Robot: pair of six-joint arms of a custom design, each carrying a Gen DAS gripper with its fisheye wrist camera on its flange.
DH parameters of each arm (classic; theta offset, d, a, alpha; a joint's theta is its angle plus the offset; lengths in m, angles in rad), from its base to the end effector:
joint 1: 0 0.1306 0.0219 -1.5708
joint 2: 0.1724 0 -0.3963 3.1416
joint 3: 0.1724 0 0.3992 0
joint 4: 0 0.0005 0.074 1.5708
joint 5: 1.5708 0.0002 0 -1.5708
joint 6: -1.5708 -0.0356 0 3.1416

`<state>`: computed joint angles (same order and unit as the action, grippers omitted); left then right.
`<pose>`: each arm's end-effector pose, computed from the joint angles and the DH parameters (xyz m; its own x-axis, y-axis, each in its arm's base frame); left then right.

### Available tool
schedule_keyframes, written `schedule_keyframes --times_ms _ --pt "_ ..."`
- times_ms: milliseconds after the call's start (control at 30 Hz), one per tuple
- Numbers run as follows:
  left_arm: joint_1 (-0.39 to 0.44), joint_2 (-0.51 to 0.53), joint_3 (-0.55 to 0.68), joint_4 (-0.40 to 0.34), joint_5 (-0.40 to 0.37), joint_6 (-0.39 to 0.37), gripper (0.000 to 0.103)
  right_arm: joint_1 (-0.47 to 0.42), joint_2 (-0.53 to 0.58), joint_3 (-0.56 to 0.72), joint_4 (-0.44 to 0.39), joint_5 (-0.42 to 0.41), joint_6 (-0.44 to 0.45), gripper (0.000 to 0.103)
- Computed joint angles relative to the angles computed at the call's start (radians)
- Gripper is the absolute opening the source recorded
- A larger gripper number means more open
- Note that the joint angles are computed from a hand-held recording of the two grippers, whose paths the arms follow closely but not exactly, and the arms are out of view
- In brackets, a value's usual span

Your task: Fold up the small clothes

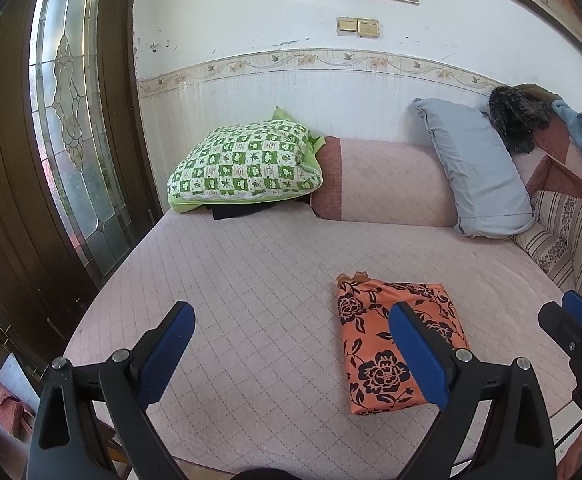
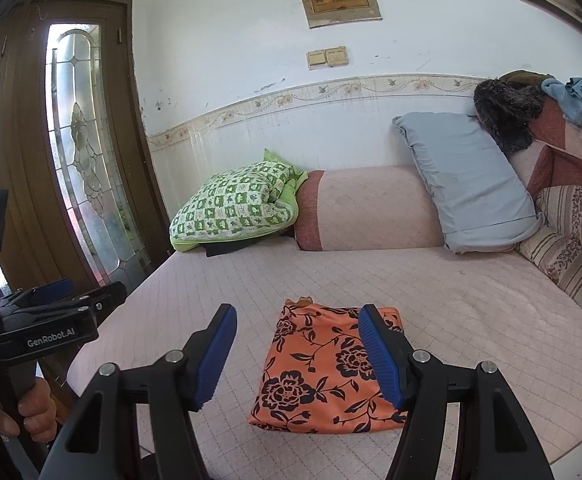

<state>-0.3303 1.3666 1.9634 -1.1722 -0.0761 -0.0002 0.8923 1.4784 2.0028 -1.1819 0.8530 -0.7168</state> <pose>0.4087 -0.1378 0.6913 -0.5147 0.1767 -0.8390 0.2632 0.9639 0.0415 0.3201 0.3535 0.6658 -0.3797 0.2175 -0.8992 0.1481 0.9737 0.1729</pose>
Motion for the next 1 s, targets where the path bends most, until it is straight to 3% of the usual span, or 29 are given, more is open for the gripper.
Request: schedule_keyframes --times_ms 1000 --pt "-0.007 0.043 0.028 -0.036 0.012 0.010 0.097 -0.039 0.001 -0.027 0.013 -0.062 -0.008 0.067"
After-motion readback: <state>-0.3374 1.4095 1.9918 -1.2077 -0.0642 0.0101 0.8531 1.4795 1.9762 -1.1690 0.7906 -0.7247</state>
